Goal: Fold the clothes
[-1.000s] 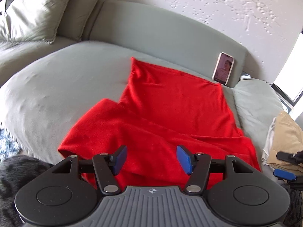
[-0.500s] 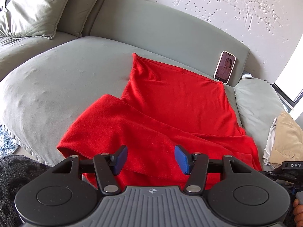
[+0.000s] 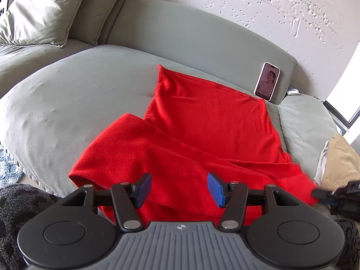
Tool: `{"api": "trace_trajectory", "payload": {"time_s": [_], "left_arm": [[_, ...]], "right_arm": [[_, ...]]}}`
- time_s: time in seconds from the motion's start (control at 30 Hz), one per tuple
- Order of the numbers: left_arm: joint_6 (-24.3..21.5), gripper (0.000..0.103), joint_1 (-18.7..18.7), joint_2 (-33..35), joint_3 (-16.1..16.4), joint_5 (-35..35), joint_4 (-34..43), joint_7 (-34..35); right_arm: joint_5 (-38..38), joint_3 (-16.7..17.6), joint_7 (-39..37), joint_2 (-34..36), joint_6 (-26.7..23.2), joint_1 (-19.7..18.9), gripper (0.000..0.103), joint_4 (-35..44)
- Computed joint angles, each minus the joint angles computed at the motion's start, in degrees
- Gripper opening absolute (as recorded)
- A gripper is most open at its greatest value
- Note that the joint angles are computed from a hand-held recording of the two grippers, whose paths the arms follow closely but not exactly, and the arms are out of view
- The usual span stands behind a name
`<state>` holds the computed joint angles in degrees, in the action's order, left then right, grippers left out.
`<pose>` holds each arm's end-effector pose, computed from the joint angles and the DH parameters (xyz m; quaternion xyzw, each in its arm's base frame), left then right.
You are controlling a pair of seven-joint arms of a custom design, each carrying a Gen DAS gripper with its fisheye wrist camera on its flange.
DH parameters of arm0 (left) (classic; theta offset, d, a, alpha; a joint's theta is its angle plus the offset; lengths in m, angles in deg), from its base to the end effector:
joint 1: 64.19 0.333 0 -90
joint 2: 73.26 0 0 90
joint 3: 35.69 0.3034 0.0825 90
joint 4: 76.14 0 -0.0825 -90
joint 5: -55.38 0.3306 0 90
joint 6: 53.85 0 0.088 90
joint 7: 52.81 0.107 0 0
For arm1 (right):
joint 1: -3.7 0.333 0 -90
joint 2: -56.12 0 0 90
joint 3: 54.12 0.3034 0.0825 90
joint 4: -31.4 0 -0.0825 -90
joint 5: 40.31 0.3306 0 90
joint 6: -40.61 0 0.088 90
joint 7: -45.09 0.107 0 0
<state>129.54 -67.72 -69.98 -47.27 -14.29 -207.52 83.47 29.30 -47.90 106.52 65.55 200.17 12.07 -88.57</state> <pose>0.4944 -0.0410 0.4089 -0.7031 0.5908 -0.3471 0.1900 0.5434 0.0957 0.4014 -0.5388 0.7422 0.0430 0.3963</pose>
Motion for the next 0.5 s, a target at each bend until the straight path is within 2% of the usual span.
{"api": "trace_trajectory", "payload": {"time_s": [0.1, 0.23, 0.3, 0.37, 0.47, 0.5], "left_arm": [[0.46, 0.053, 0.01, -0.02, 0.06, -0.46, -0.05, -0.20], [0.90, 0.053, 0.29, -0.01, -0.03, -1.65, 0.18, 0.32], [0.84, 0.053, 0.52, -0.10, -0.17, -3.98, 0.61, 2.46], [1.02, 0.053, 0.50, -0.22, -0.11, -6.15, 0.95, 4.41], [2.21, 0.053, 0.24, -0.37, 0.28, -7.77, 1.20, 5.16], [2.90, 0.053, 0.12, -0.36, 0.44, -7.63, 1.15, 4.41]], "right_arm": [[-3.79, 1.09, -5.88, -0.87, 4.35, 1.66, 0.003, 1.44], [-6.58, 2.78, -14.16, -3.33, 15.04, 4.14, 0.003, 0.13], [-11.73, 2.08, -10.17, -3.99, 18.15, 4.86, 0.003, -1.04], [-17.67, 0.71, -2.79, -4.39, 18.58, 4.55, 0.003, -2.32], [-33.34, -4.11, 14.36, -4.60, 16.86, 4.58, 0.003, -5.01], [-33.99, -3.96, 15.44, -4.64, 14.74, 2.97, 0.003, -5.24]]}}
